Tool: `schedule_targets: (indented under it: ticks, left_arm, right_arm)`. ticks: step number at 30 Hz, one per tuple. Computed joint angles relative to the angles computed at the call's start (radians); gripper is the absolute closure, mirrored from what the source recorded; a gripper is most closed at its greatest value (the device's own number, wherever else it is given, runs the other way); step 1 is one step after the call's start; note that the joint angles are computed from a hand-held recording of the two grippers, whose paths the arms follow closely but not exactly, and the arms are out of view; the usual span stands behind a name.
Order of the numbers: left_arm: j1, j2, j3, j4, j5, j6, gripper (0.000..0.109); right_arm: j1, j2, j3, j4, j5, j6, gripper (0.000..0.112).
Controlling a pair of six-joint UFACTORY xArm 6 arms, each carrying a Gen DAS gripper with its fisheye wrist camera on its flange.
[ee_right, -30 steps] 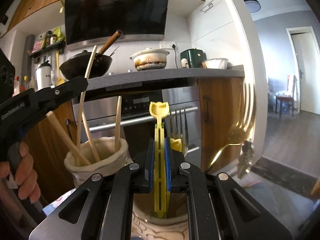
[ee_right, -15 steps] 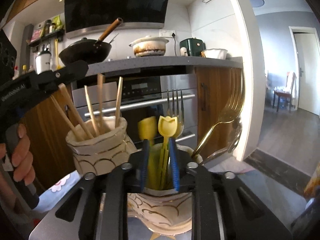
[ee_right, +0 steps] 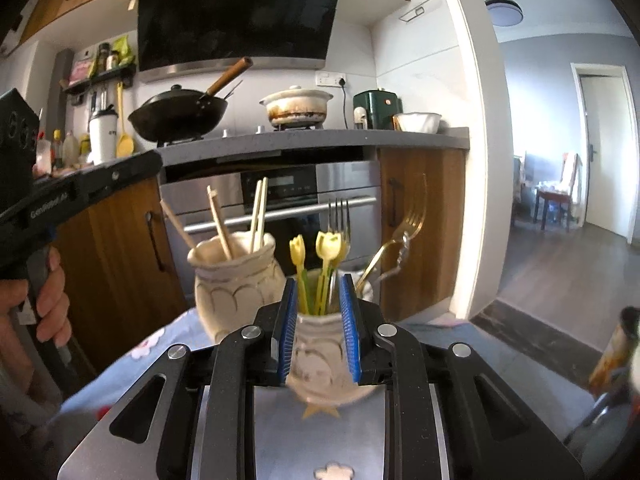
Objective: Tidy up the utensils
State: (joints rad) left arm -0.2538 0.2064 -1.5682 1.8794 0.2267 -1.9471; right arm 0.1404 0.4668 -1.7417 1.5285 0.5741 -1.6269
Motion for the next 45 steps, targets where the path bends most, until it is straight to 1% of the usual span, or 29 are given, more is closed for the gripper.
schedule_targets:
  ticks: [1, 2, 4, 5, 6, 7, 8, 9, 10, 12, 13, 14, 15, 20, 22, 23, 25, 28, 30, 39, 45]
  left_arm:
    - [-0.003, -0.01, 0.019, -0.002, 0.0, -0.005, 0.101]
    - [-0.01, -0.029, 0.057, -0.003, 0.008, -0.013, 0.1]
    - [-0.018, -0.05, 0.103, 0.005, 0.019, -0.029, 0.088]
    - [-0.024, -0.063, 0.135, 0.015, 0.028, -0.046, 0.079]
    - [-0.027, -0.068, 0.152, 0.022, 0.033, -0.059, 0.076]
    - [-0.029, -0.073, 0.17, 0.022, 0.036, -0.066, 0.076]
    - [-0.031, -0.076, 0.189, 0.012, 0.038, -0.062, 0.075]
    - [-0.033, -0.08, 0.209, 0.006, 0.048, -0.063, 0.07]
    - [-0.033, -0.084, 0.222, 0.004, 0.053, -0.064, 0.067]
    - [-0.037, -0.084, 0.248, 0.0, 0.068, -0.06, 0.057]
    - [-0.039, -0.083, 0.254, -0.003, 0.076, -0.055, 0.056]
    - [-0.042, -0.082, 0.263, -0.002, 0.088, -0.053, 0.052]
    - [-0.045, -0.08, 0.27, -0.001, 0.101, -0.052, 0.048]
    - [-0.05, -0.074, 0.278, 0.017, 0.126, -0.059, 0.034]
    - [-0.049, -0.078, 0.28, 0.041, 0.128, -0.081, 0.031]
    - [-0.053, -0.081, 0.283, 0.047, 0.134, -0.087, 0.028]
    - [-0.055, -0.083, 0.285, 0.062, 0.135, -0.098, 0.026]
    - [-0.067, -0.088, 0.294, 0.066, 0.163, -0.091, 0.024]
    - [-0.076, -0.093, 0.3, 0.078, 0.178, -0.093, 0.021]
    - [-0.09, -0.098, 0.306, 0.101, 0.208, -0.092, 0.018]
    - [-0.087, -0.1, 0.307, 0.122, 0.206, -0.115, 0.017]
  right_arm:
    - [-0.003, -0.02, 0.029, 0.011, -0.002, -0.021, 0.089]
    - [-0.004, -0.034, 0.052, 0.021, -0.005, -0.039, 0.085]
    - [-0.008, -0.061, 0.094, 0.045, -0.002, -0.087, 0.079]
    - [-0.009, -0.072, 0.112, 0.058, -0.003, -0.11, 0.077]
    - [-0.01, -0.082, 0.13, 0.071, -0.007, -0.137, 0.074]
    - [-0.011, -0.09, 0.145, 0.082, -0.01, -0.162, 0.073]
    - [-0.011, -0.095, 0.157, 0.096, -0.015, -0.189, 0.068]
    - [-0.011, -0.102, 0.172, 0.116, -0.022, -0.226, 0.06]
    - [-0.012, -0.107, 0.183, 0.129, -0.023, -0.248, 0.056]
    - [-0.017, -0.112, 0.198, 0.145, -0.02, -0.279, 0.045]
    - [-0.019, -0.11, 0.201, 0.151, -0.023, -0.292, 0.042]
    - [-0.019, -0.109, 0.206, 0.16, -0.027, -0.306, 0.038]
    - [-0.019, -0.106, 0.207, 0.164, -0.032, -0.314, 0.036]
    - [-0.026, -0.095, 0.206, 0.159, -0.022, -0.315, 0.032]
    - [-0.031, -0.09, 0.2, 0.151, -0.01, -0.298, 0.031]
    - [-0.035, -0.089, 0.198, 0.15, -0.002, -0.291, 0.03]
    - [-0.045, -0.086, 0.195, 0.151, 0.02, -0.274, 0.029]
    - [-0.059, -0.084, 0.193, 0.16, 0.048, -0.26, 0.026]
    - [-0.065, -0.085, 0.194, 0.168, 0.06, -0.262, 0.023]
    - [-0.068, -0.095, 0.207, 0.188, 0.075, -0.293, 0.02]
    - [-0.068, -0.097, 0.209, 0.193, 0.075, -0.299, 0.019]
